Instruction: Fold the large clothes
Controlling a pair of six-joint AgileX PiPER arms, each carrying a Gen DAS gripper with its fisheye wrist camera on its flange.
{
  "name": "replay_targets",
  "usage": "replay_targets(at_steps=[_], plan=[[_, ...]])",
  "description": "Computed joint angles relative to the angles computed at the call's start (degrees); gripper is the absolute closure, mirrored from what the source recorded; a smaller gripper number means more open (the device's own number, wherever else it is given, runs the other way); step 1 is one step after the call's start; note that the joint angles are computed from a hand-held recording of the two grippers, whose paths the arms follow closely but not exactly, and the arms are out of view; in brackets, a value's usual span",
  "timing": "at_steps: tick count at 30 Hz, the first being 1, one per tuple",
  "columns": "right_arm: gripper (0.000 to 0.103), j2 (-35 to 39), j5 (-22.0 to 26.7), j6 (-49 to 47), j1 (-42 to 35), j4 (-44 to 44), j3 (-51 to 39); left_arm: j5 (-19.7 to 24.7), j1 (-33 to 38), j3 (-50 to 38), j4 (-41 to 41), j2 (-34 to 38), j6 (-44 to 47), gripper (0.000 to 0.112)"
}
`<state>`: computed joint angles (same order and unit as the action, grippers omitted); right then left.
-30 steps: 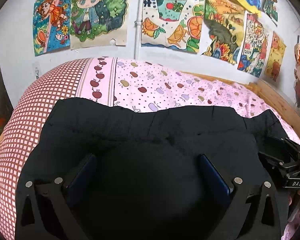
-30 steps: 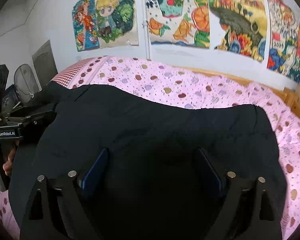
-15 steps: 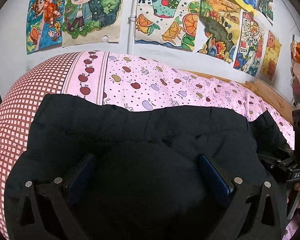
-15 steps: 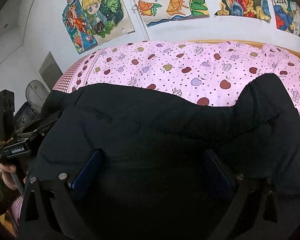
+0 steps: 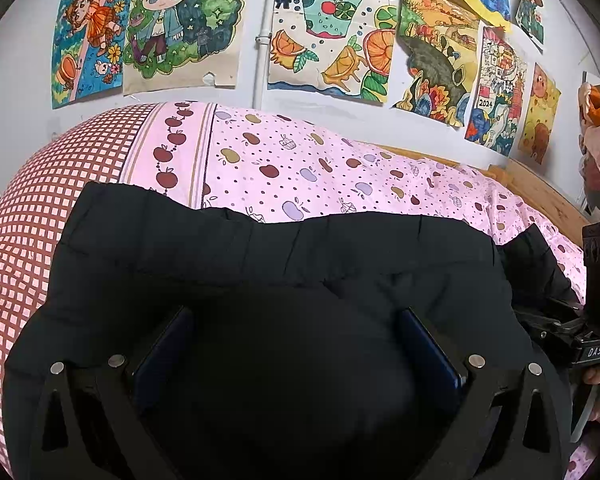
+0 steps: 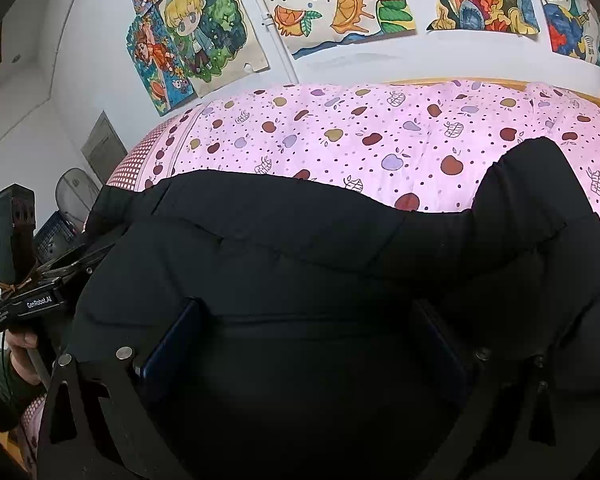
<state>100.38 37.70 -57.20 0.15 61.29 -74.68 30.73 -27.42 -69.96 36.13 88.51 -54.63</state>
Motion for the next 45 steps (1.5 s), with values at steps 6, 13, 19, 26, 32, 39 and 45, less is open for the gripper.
replay_targets(at_steps=[6,13,19,26,32,39,45], plan=[[0.002,-0.5,0.04,-3.22,-0.7,2.84,1.46,-0.88,-0.41,1.48,2.48,-0.68,-2.47,0.009],[0.002,-1.35,-0.02,-6.53,-1.39,5.75,3.19,-1.37,-1.24,3.01,5.99,-1.44,-5.97,0.009],[0.002,-2.47,-0.95,-12.3,-1.82,10.57,5.94,-2.33,-2.32,5.64,11.35,-2.91,-11.45,0.009],[0.002,-5.25,-4.19,-7.7,-0.72,6.36,7.62,-5.65,0.1,7.48,4.06,-5.83,-5.62,0.009],[0.002,-9.34,-6.15,1.68,-1.07,-1.42,9.0,-3.79,2.13,7.77,-6.07,-10.48,1.82,0.009],[0.002,-17.63,-7.06,-8.37,-9.34,7.18,13.8,-1.29,5.93,9.8,-6.89,-16.93,1.16,0.009],[0.002,-16.72,-1.39,-10.97,-17.75,4.99,10.54,1.53,12.4,11.06,-15.04,-20.08,10.46,0.009]])
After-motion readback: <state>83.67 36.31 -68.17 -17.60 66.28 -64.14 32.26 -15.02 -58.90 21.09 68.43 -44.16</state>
